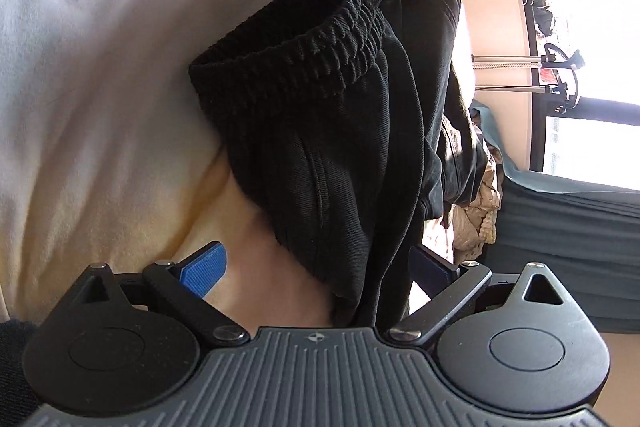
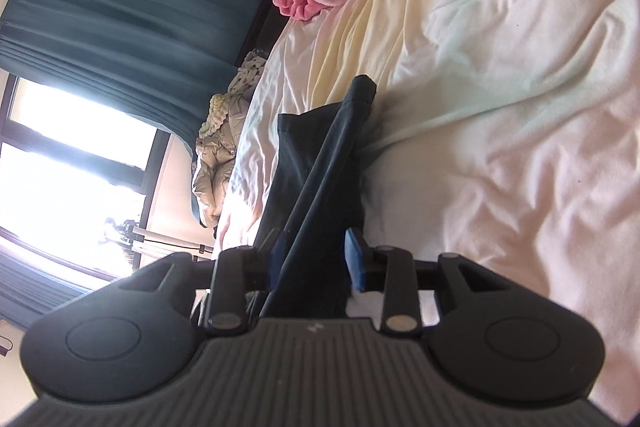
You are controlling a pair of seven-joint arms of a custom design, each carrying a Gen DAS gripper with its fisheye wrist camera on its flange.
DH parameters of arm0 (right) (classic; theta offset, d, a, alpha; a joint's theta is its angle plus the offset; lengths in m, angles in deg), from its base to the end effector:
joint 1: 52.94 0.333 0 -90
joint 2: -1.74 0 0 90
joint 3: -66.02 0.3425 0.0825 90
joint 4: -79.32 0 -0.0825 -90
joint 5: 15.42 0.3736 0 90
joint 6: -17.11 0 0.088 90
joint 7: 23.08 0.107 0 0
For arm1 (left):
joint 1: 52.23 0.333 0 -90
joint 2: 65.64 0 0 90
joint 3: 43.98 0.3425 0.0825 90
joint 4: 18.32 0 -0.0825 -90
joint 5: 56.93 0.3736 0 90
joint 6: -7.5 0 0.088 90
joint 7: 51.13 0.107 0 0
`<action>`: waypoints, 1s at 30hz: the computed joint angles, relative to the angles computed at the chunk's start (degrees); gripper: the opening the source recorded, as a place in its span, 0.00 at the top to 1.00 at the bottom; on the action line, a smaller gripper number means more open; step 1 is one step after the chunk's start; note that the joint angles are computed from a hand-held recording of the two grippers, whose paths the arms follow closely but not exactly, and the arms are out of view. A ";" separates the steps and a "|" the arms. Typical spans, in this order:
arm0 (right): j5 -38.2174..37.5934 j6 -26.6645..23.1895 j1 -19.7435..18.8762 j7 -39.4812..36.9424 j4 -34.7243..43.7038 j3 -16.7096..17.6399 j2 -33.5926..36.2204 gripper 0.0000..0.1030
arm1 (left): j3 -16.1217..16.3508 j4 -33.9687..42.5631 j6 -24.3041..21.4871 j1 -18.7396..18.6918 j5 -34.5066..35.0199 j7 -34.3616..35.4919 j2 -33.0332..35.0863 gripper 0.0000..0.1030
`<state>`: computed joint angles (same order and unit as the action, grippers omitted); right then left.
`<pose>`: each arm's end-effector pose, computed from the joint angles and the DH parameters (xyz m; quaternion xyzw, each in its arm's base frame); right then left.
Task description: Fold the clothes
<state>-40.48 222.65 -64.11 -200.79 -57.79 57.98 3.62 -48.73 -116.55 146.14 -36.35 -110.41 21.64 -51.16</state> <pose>0.5138 -0.1220 0.4751 -0.0602 0.8420 -0.1095 0.5248 0.6556 0.1309 0.5204 0.8797 -0.2157 0.3979 0.1457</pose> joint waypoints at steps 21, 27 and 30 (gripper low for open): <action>6.99 4.11 -1.55 -9.76 9.66 1.16 12.29 0.47 | -5.59 2.24 17.27 1.83 -5.76 4.47 4.65 0.66; 9.33 1.39 -1.49 -12.73 16.11 2.24 17.83 0.47 | -2.78 7.74 11.67 -0.51 3.82 -3.43 8.60 0.51; 12.55 -1.69 0.90 -16.16 19.36 0.84 19.92 0.48 | -2.65 11.31 9.06 -0.25 6.66 -4.88 10.86 0.50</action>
